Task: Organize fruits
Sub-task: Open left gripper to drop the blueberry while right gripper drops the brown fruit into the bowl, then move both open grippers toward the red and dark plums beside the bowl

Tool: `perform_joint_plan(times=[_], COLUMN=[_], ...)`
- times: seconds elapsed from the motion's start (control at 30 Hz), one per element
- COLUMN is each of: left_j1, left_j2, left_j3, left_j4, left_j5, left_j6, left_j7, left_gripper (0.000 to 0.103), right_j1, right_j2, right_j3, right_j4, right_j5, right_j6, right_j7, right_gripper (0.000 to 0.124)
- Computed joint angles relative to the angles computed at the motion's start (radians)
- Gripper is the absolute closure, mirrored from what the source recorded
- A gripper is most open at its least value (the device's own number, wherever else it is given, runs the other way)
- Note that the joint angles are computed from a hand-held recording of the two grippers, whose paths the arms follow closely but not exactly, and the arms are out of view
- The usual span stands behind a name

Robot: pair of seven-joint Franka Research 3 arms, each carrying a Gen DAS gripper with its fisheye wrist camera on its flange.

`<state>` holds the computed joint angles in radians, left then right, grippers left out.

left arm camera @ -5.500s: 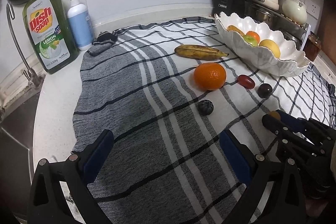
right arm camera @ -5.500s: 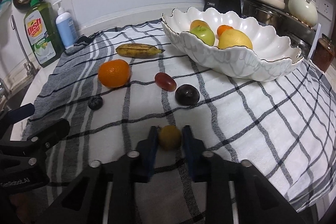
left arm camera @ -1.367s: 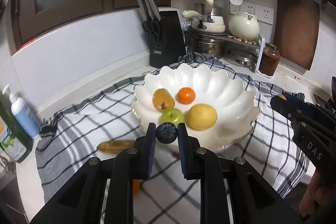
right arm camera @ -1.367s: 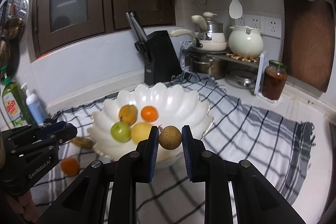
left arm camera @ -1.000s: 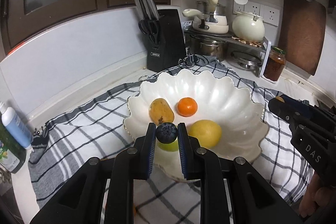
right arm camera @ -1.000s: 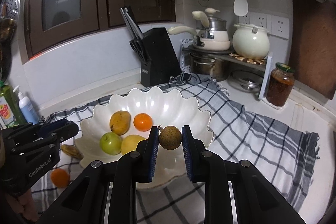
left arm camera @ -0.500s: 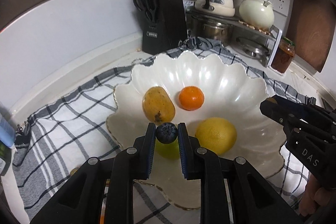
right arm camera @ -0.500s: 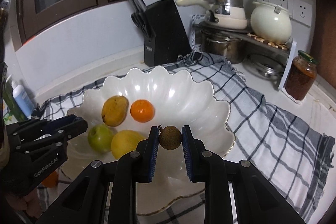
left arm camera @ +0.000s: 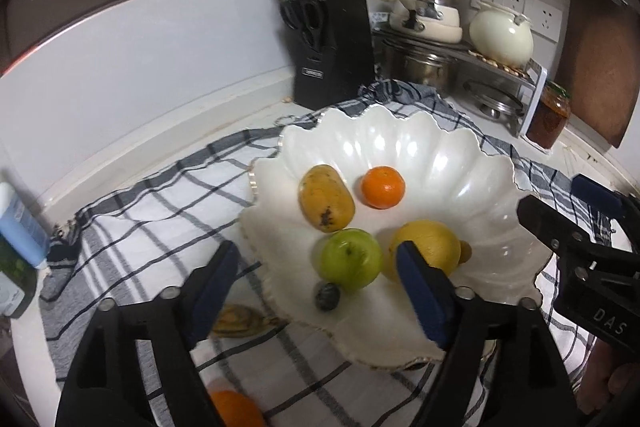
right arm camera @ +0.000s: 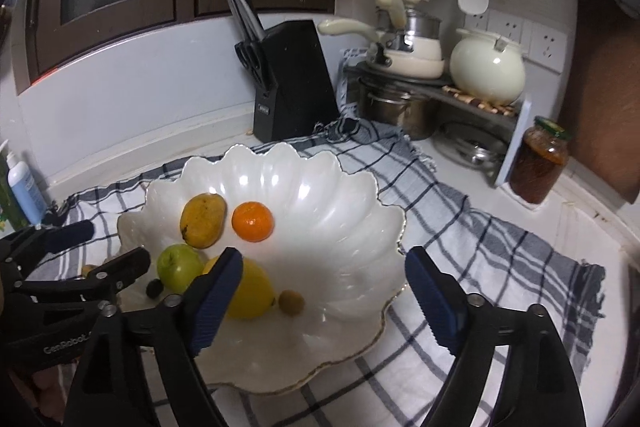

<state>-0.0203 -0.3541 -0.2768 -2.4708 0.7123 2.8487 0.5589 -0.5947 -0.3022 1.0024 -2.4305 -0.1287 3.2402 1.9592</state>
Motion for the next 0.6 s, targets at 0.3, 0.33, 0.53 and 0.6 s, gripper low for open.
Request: perform_joint_plan(times=[0.3, 0.33, 0.53, 0.6], left_j1=[-0.004, -0.005, -0.01, -0.017], left_j2=[-0.174, -0.201, -0.322, -0.353], left_j3=[-0.003, -0.003, -0.008, -0.007], left_j4=[-0.114, -0.131, -0.217, -0.242], left_j5=[-0.025, -0.03, -0.065, -0.08], left_j6=[-0.038, -0.042, -0.064, -0.072], left_j7=[-0.004, -0.002, 0.002, 0.01], left_gripper=[0.008, 0.007, 0.005, 0.005], right_j1=[0.162, 0.181, 0.259, 0.278], right_j2=[-0.096, -0.103, -0.155, -0.175], right_j3=[-0.104, -0.114, -0.141, -0.142], right_j4=[-0.078, -0.086, -0.14, -0.157], right_j5=[0.073, 0.083, 0.133, 0.146], right_j6=[0.011, 0.012, 0.023, 0.022], right_j7=[0.021, 0.023, 0.039, 0.044], right_gripper=[0.037, 0.037, 0.037, 0.037])
